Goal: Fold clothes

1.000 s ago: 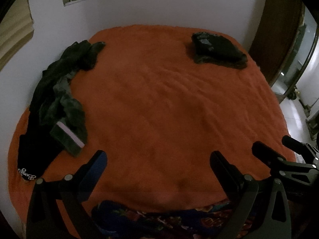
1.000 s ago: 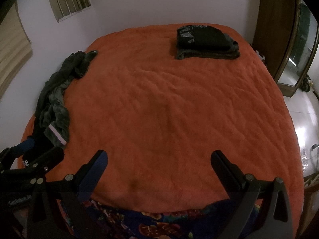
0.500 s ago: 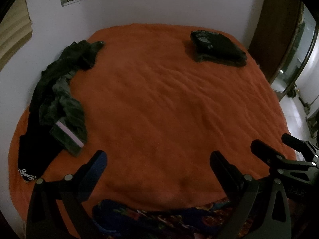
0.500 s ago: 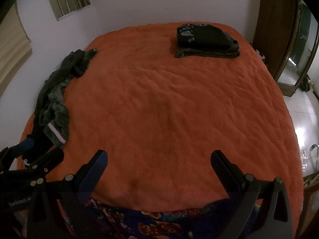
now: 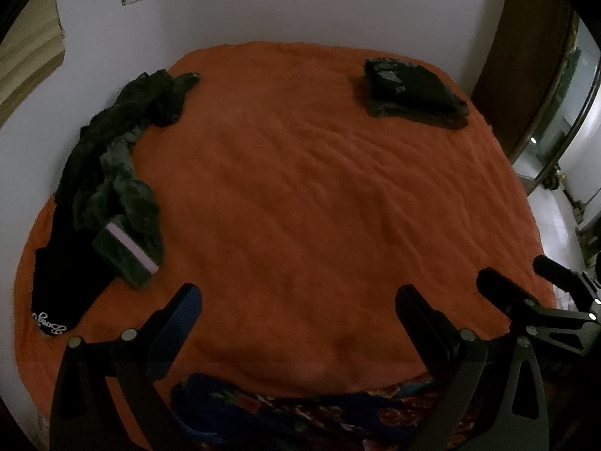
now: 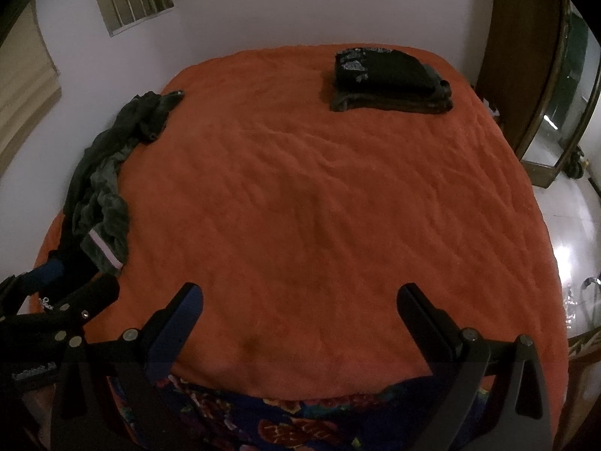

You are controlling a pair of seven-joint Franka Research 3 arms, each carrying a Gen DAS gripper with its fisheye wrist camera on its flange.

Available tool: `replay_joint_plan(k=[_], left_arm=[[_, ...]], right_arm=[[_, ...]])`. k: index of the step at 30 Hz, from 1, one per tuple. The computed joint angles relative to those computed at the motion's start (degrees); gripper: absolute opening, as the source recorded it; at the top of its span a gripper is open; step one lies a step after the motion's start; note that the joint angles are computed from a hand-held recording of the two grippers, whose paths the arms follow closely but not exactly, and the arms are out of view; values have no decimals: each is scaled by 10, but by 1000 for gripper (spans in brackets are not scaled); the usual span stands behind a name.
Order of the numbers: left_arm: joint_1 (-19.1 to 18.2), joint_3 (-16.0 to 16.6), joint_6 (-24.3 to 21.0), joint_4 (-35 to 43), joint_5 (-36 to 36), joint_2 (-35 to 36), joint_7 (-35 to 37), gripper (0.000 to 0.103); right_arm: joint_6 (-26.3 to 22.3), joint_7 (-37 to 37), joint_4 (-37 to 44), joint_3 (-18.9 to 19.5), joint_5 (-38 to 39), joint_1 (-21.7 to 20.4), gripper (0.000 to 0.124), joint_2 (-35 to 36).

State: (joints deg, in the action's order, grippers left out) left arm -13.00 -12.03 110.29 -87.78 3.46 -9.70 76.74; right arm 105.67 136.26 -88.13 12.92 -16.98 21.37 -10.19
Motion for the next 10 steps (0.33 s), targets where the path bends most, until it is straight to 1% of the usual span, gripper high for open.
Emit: replay_joint_plan(k=[5,10], left_arm=[[-1,-1,7,-6,5,-5,-1,103],[0,0,1,1,3,2,3,103]], right_arm=[[-1,3,-5,1,1,0,103,-4],[-4,1,7,1,0,1,103,4]])
